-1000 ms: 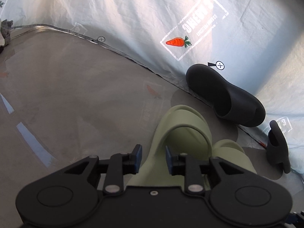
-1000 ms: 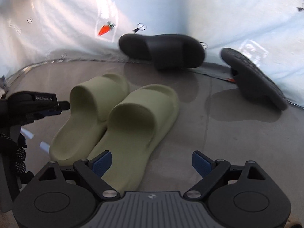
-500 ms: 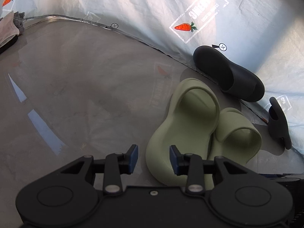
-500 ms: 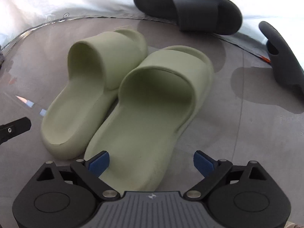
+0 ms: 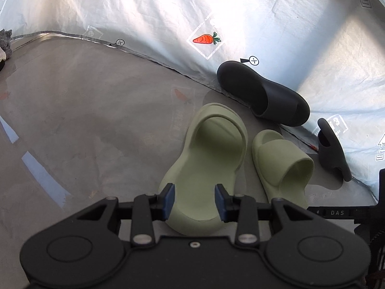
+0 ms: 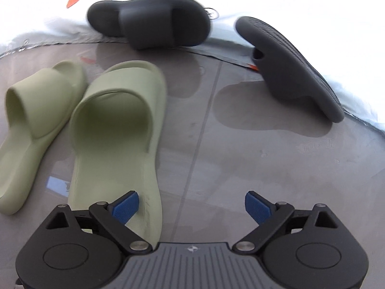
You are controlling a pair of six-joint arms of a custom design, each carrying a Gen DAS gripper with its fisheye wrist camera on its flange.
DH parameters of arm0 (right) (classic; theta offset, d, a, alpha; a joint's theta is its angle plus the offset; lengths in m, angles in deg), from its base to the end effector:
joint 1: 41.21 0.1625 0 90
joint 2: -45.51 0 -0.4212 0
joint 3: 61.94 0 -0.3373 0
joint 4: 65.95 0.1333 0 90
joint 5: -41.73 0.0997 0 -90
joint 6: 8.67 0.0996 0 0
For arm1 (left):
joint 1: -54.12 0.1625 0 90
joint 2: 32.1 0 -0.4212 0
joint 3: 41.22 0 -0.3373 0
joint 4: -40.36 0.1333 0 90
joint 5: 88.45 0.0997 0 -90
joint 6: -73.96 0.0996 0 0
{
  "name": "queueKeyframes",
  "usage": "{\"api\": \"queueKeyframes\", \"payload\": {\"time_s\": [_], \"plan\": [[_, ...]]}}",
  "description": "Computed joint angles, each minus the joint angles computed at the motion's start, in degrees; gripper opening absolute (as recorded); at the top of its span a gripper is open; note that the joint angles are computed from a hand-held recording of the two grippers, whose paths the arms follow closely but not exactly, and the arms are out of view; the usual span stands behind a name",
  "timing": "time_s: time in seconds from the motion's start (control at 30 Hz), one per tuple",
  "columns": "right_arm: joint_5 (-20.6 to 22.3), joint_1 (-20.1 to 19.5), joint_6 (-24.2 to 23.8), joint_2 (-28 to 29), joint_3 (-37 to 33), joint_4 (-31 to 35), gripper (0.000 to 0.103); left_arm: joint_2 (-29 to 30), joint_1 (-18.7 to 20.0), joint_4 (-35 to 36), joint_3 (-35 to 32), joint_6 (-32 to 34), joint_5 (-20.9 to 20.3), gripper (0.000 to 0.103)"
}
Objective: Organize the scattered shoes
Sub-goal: 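Move the right tool to a green slide and grasp its strap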
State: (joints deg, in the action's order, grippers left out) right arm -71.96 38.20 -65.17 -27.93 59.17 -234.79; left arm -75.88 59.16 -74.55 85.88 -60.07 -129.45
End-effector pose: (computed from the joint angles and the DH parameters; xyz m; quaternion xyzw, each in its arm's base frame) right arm 0.0035 -0.4887 0.2904 0.3169 -0.8896 0.1099 0.3101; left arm -0.3203 -0.2375 -0.0002 -0.1458 0.8066 -0.4894 0.2977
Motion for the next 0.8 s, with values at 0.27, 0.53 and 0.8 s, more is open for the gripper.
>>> {"api": "queueKeyframes", "payload": {"time_s": [0.27, 0.53, 0.8], "plan": [[9.4, -3.8, 1.6, -5.4, 2.4, -2.6, 0.092, 0.4, 0.4, -0.7, -0.8, 2.0, 0.1, 0.037], [3.1, -0.5, -15.7, -4.2, 9.0, -5.2, 0.091, 2.1, 0.6, -9.8, -0.8, 10.7, 1.4, 0.038], [-3.0, -2.4, -15.9, 0.2, 5.5, -11.4, 0.091, 2.4, 1.8, -13.8, -0.3, 14.1, 0.6, 0.038]]}}
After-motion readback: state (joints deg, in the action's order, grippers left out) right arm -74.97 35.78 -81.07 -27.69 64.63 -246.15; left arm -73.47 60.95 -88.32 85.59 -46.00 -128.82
